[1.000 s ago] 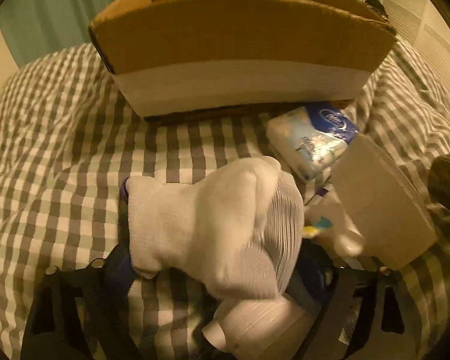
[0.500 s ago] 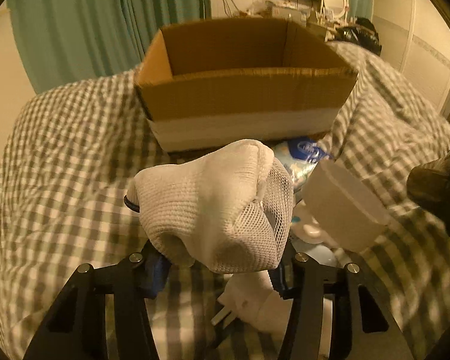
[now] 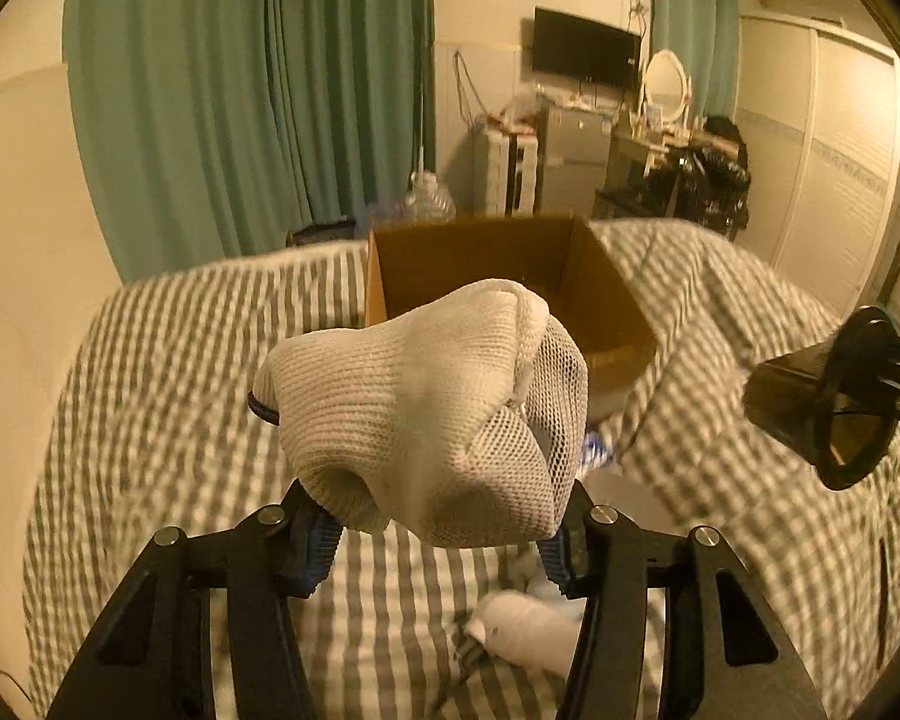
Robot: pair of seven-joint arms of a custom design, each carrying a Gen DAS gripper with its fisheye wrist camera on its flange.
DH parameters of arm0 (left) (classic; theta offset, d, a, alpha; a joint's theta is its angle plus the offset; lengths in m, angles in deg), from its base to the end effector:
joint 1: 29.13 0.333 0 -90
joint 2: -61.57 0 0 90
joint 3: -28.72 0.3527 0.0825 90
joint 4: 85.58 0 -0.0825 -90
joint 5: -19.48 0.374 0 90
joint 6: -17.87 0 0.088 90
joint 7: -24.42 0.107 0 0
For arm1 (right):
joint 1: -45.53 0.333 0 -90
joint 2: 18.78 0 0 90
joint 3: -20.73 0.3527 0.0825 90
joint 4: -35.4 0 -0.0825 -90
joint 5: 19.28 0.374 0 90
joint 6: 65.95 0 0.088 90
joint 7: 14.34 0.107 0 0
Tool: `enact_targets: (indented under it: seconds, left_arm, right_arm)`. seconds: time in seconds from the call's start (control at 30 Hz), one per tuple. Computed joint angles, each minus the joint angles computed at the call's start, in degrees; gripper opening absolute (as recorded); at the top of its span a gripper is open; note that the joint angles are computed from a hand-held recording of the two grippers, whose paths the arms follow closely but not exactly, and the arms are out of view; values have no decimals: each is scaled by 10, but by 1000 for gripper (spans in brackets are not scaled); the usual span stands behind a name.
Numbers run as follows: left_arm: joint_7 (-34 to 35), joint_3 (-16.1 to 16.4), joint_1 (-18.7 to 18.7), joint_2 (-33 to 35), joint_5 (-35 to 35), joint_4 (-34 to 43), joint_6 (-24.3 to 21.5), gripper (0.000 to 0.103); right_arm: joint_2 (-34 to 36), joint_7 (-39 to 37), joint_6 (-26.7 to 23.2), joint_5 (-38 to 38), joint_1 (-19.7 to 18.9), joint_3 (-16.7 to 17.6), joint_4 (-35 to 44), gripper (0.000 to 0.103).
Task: Organize objects
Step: 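Carry the sock with the left gripper while the right gripper carries the black object over the box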
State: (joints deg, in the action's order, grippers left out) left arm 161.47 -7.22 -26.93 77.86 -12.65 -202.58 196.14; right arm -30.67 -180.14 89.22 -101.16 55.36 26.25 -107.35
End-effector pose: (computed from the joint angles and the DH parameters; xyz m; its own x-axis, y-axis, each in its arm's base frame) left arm 0.5660 -0.2844 0.4528 -0.6843 -0.7289 -0.0203 -0.4667 0.4592 -0.7559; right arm 0.4242 0.1533 0.4278 -0.3091 -0.9510 0.0058 -0.6013 0.1907 -0.7759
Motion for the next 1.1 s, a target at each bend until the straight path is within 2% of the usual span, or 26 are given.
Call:
enact_targets:
  seconds: [0.1, 0.17, 0.3, 0.37, 0.47, 0.53, 0.6, 0.77, 0.8, 0.87, 0.93, 0.97, 1.0, 1.07, 1.1]
  left_arm:
    - [-2, 3, -5, 7, 10, 28, -2, 55]
    - [-17, 21, -24, 19, 29, 58, -10, 55]
    - [-83, 95, -95, 60, 100, 139, -41, 55]
    - [-102, 107, -107, 95, 127, 190, -64, 55]
    - [-120, 118, -122, 143, 158, 251, -84, 55]
    - [-141, 141, -147, 184, 189, 307, -107, 55]
    - [-162, 159, -169, 225, 215, 360, -123, 55]
    - [-162, 164, -188, 293, 259, 447, -164, 55]
    - [-163, 164, -190, 303, 261, 459, -172, 55]
    - [-169, 171, -203, 327, 270, 496, -200, 56]
    - [-167, 178, -212, 340, 280, 514, -217, 59]
    - [-160, 174, -211, 339, 282, 508, -212, 61]
    - [-154, 175, -211, 331, 285, 486, -188, 64]
    - [-157, 181, -214, 318, 293, 454, -156, 74]
    - [-158, 180, -212, 313, 295, 443, -151, 76]
  right_arm:
    - [9, -38, -13, 11, -1, -1, 31, 36]
    - [20, -60, -14, 11, -5, -5, 56, 36]
    - [51, -85, 18, 6, -20, -26, 107, 36]
    - [76, -116, 17, 15, -28, -35, 136, 36]
    - [125, -146, 59, 24, -44, -60, 183, 36]
    - [164, -166, 74, 32, -51, -74, 215, 36]
    - [212, -195, 94, 53, -57, -90, 254, 36]
    - [308, -290, 118, 133, -56, -117, 322, 36]
    - [318, -312, 134, 152, -61, -118, 325, 36]
    - [337, -391, 161, 222, -85, -99, 328, 36]
    - [345, -423, 171, 251, -88, -99, 328, 36]
    - [348, -435, 166, 260, -85, -103, 328, 36]
    - [350, -436, 162, 263, -76, -113, 329, 37]
    - [348, -425, 172, 265, -57, -135, 318, 43]
    - [345, -432, 181, 277, -57, -137, 311, 54]
